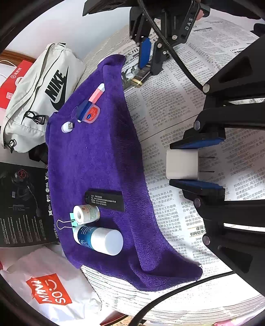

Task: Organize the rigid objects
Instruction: 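Grasp the dark Grand Reserve bottle with the right gripper and lift it, then carry the dark bottle with right gripper while left carries the charger onto the towel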

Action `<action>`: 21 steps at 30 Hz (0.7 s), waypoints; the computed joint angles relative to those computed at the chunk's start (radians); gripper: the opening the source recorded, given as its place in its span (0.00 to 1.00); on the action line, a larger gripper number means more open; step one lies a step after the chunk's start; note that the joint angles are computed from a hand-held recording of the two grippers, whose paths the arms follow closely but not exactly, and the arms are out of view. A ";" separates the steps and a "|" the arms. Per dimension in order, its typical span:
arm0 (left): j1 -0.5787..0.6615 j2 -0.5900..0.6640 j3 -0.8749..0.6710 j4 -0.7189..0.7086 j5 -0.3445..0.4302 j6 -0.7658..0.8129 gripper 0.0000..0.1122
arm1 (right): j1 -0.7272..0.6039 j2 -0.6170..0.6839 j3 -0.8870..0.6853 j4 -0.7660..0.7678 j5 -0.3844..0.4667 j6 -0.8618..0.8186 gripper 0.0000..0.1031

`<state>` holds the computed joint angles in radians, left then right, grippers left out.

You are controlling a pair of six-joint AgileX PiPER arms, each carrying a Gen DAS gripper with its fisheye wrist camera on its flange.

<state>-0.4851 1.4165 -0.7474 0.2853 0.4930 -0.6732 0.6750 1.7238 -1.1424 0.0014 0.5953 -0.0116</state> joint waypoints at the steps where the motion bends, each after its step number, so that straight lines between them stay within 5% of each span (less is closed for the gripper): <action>1: 0.000 -0.002 0.002 0.001 -0.001 -0.001 0.24 | 0.002 -0.003 0.001 0.002 0.006 0.002 0.22; 16: -0.033 0.013 -0.010 0.090 0.024 -0.085 0.24 | 0.043 -0.019 0.032 -0.108 -0.013 0.139 0.23; 21: -0.002 0.006 0.010 0.037 -0.031 -0.043 0.23 | 0.031 -0.020 0.036 -0.080 -0.026 0.128 0.23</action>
<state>-0.4873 1.4225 -0.7377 0.3225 0.4617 -0.7161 0.7059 1.7040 -1.1065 -0.0790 0.5695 0.1164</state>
